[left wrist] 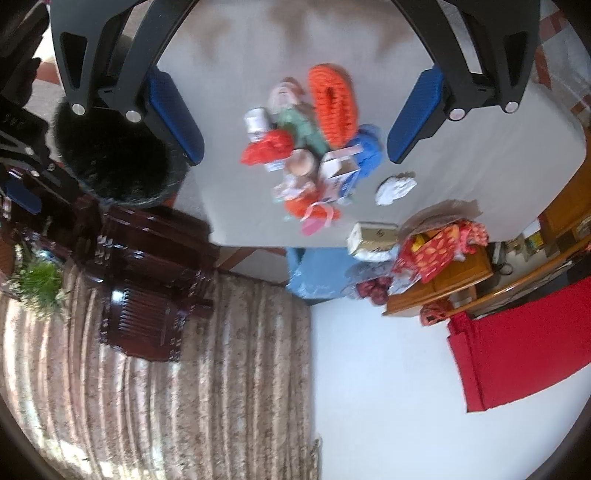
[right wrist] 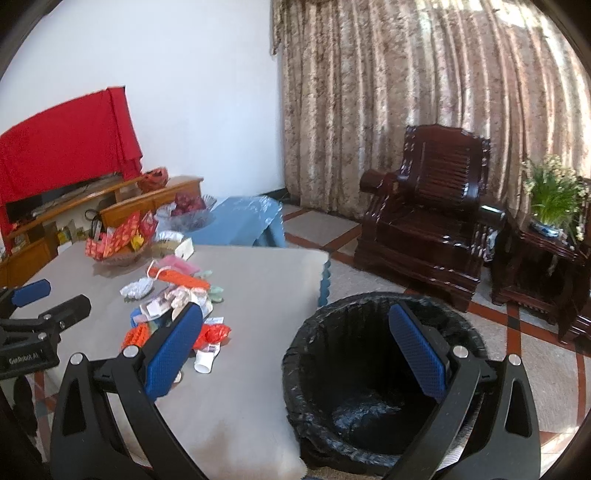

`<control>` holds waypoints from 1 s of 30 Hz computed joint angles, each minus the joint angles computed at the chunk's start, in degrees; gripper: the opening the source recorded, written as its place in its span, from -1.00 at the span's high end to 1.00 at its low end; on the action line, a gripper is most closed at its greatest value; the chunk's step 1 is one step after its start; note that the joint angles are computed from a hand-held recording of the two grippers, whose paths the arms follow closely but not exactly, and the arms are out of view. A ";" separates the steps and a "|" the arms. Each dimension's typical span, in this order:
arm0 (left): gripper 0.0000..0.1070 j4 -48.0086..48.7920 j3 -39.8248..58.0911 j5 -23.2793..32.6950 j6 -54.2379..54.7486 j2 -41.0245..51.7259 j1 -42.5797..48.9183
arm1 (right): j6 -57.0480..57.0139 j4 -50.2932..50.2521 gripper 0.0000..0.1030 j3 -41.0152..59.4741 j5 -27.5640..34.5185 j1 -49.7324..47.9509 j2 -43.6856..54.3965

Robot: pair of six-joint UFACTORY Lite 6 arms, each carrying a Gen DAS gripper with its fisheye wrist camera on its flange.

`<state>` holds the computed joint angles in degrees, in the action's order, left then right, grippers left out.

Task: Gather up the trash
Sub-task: 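Grasp the orange mesh net with the left tool while the right tool grasps the green glove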

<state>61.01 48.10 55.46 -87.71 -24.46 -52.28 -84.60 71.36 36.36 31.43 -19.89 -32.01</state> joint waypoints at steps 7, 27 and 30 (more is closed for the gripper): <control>-0.81 -2.02 -9.10 -10.53 3.24 -2.02 13.85 | -14.88 15.75 -0.91 0.10 -12.23 16.29 12.12; 0.09 17.10 -13.11 -40.41 -13.92 19.11 33.83 | -31.27 34.51 -0.46 10.36 -14.60 25.80 37.69; 0.57 22.63 -14.83 -46.39 -18.40 18.36 37.49 | -30.92 33.90 -0.45 9.94 -14.15 27.83 38.09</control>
